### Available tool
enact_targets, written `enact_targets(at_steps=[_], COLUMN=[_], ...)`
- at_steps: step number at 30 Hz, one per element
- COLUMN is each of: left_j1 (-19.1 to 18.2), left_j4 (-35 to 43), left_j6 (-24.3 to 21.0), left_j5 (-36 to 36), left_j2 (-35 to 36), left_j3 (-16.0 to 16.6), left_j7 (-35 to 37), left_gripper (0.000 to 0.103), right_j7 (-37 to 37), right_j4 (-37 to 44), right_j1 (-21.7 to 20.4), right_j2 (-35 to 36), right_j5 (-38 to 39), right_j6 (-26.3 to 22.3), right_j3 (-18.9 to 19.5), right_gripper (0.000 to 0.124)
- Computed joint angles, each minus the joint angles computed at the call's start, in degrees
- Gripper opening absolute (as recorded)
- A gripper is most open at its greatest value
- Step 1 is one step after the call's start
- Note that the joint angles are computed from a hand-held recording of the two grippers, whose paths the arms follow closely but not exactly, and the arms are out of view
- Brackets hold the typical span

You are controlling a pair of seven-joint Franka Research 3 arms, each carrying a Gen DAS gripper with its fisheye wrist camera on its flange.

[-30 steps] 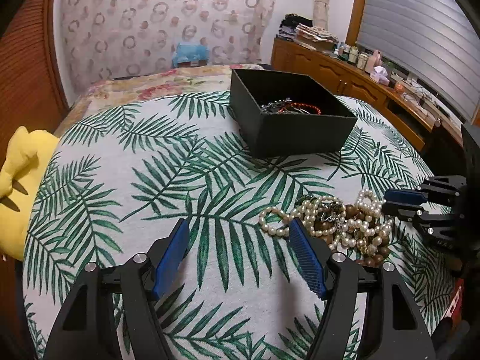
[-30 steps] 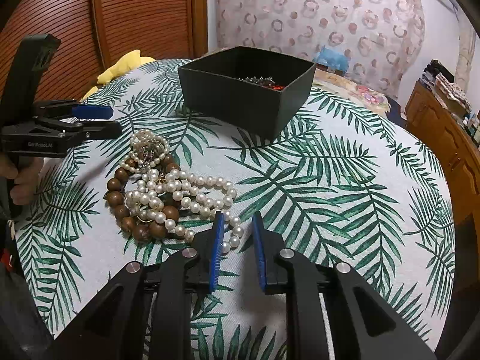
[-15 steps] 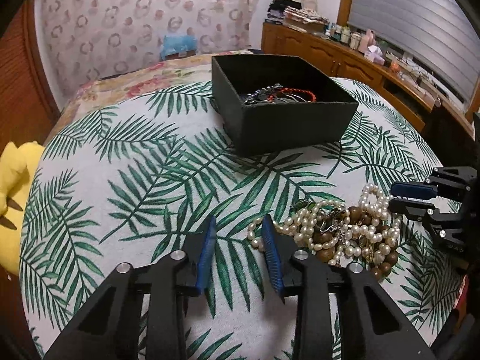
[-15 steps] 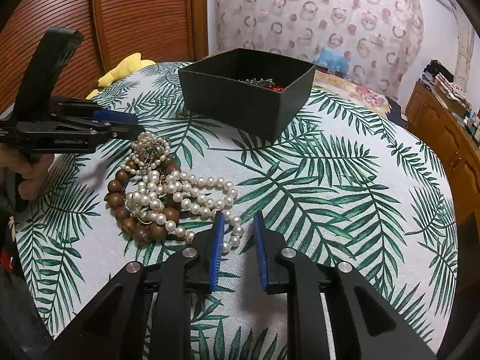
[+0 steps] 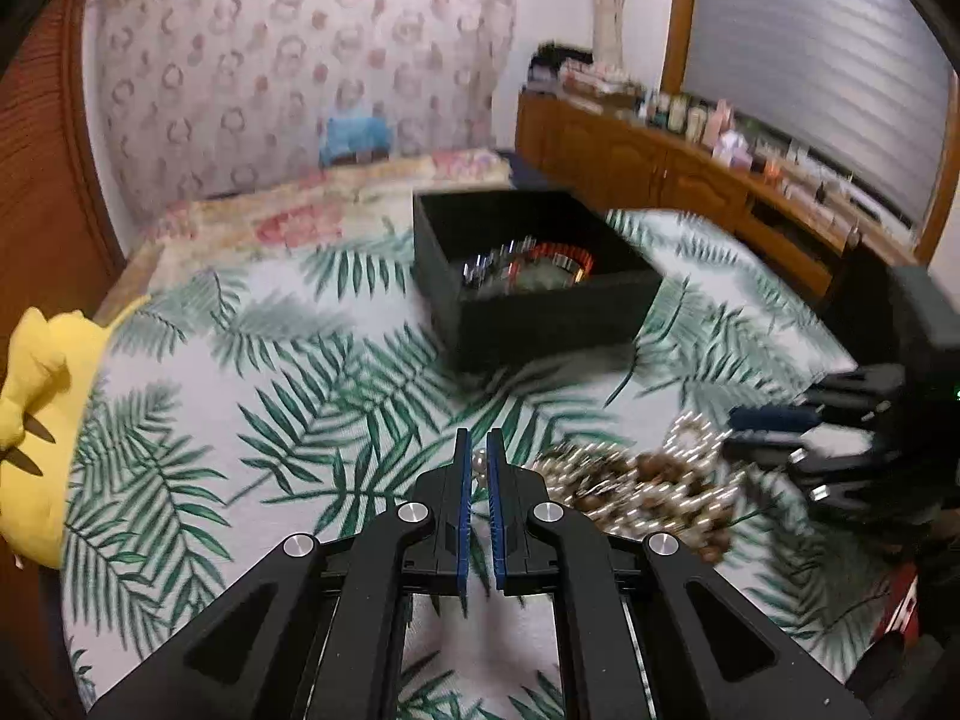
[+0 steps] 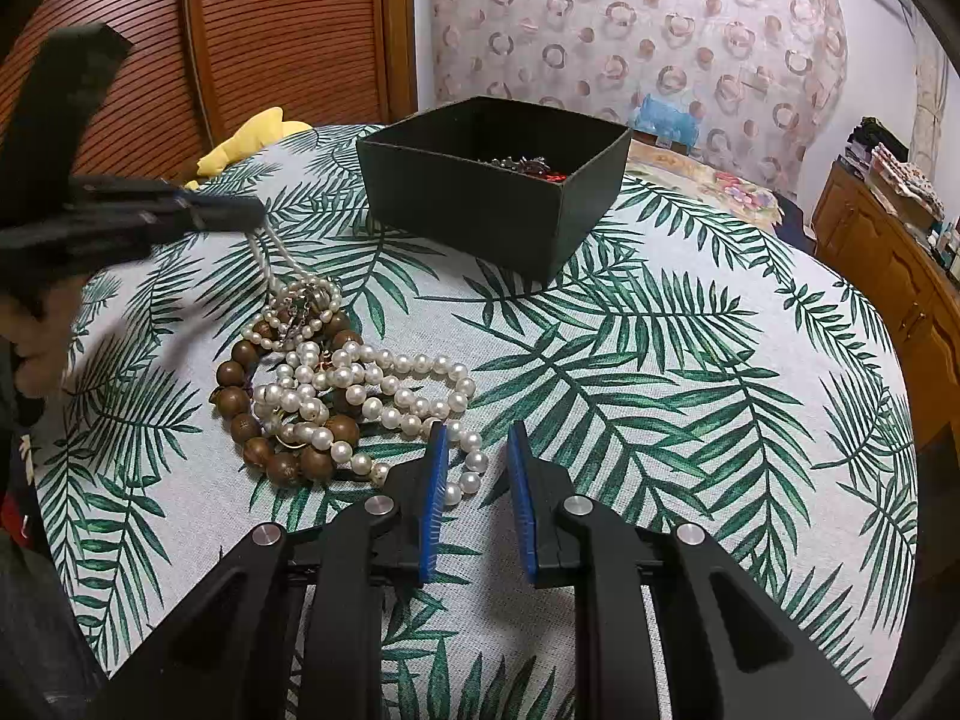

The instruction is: Organize jewelry

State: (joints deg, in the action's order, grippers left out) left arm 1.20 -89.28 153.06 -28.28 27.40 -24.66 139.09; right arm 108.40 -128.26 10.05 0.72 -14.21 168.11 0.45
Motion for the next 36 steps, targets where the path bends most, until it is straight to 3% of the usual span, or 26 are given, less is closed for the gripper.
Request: enact_targets(at_steps=[3, 9, 18, 20, 21, 36], left_j1=[2.3, 3.61, 1.66, 0.9, 0.57, -2.91], left_j4=[-2.02, -4.33, -5.31, -5.07, -4.81, -1.0], left_j6=[1.65, 3.21, 2.67, 2.48, 2.31, 3.26], left_j5=[-4.5, -13.34, -23.91, -25.51, -26.17, -28.88], left_j2=[-2.2, -5.96, -10.0, -10.52, -10.76, -11.61], left_j3=[-2.51, -3.87, -0.8, 0.16, 0.61, 3.86], left_j7=[3.54, 10.51, 17.8, 18.88, 19.34, 21.52], left_gripper=[0.004, 0.004, 0.004, 0.004, 0.004, 0.004], right_j7=[-0.04, 0.05, 1.8, 1.31, 1.01, 1.34], right_j4=[0.01, 0.04, 0.18, 0.04, 0.05, 2.79], right_j1=[0.01, 0.03, 0.03, 0.04, 0.02, -2.26], right_j2=[0.0, 0.0, 0.03, -0.06, -0.08, -3.35], right_j5=[0.06, -0.02, -2.48, -1.97, -1.68, -4.16], right_j6=[-0.01, -0.04, -0.32, -0.25, -0.33, 1.61], right_j3=[0.0, 0.01, -0.1, -0.04, -0.02, 1.37], right_gripper=[0.022, 0.022, 0.021, 0.008, 0.008, 0.008])
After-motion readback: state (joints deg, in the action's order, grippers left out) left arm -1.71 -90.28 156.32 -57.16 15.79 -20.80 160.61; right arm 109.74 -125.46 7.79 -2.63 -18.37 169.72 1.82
